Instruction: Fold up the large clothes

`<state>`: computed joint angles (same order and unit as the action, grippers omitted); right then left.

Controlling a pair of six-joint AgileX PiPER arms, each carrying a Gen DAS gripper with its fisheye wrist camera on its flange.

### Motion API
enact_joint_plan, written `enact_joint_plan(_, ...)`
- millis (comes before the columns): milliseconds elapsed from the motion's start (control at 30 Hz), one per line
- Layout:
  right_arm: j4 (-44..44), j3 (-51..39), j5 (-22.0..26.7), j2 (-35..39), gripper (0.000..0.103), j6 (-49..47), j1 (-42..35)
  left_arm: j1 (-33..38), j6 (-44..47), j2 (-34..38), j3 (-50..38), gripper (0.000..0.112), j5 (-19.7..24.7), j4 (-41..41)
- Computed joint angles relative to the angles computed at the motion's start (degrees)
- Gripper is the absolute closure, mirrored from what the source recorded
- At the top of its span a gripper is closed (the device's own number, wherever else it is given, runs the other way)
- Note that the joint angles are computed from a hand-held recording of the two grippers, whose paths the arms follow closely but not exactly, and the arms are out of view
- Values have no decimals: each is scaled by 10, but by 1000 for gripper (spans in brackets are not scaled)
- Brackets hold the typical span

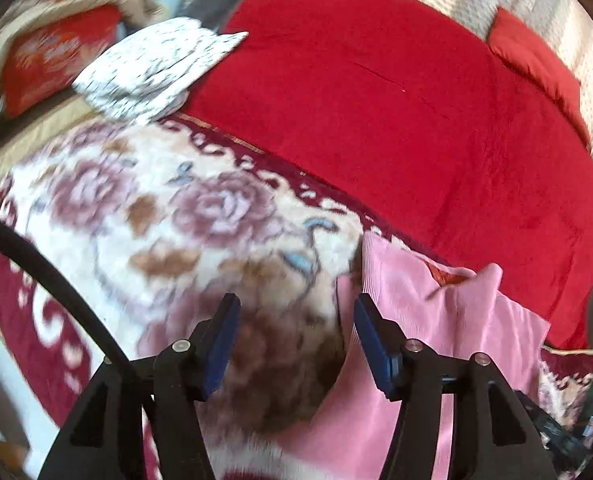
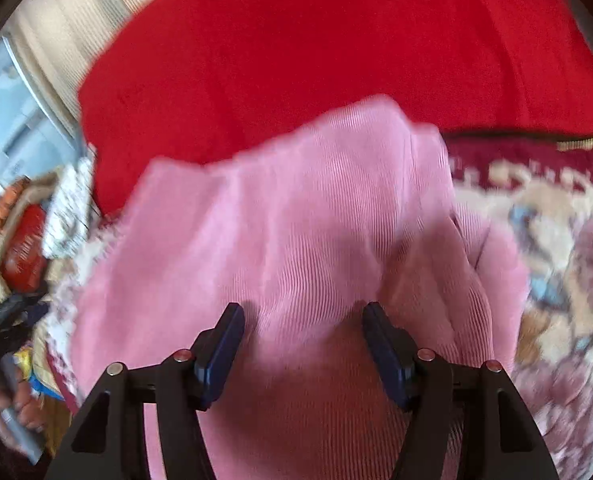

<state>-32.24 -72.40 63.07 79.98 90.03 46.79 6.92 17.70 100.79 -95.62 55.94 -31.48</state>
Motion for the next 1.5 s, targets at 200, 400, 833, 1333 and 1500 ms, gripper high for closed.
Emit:
enact_joint_plan(200,-16,-21,29,7,38,31,23,57,52,-47,138,46,42,-103)
enact_joint_plan(400,-106,21,-4,-51,43,132,94,40,75,-55,209,32,53,-159)
enact_joint_plan(833,-16,-37,-44,43,71,-4,73,-1,118,-22,220,72,-20,-261)
enact_joint_plan(1333,-17,18,-100,6,71,13,63,-95,332,-139,285,93,-139,-272)
enact_joint_plan(1500,27,63,-168,-34,71,-1,30,-266,436,-219,393,94,-311,-134)
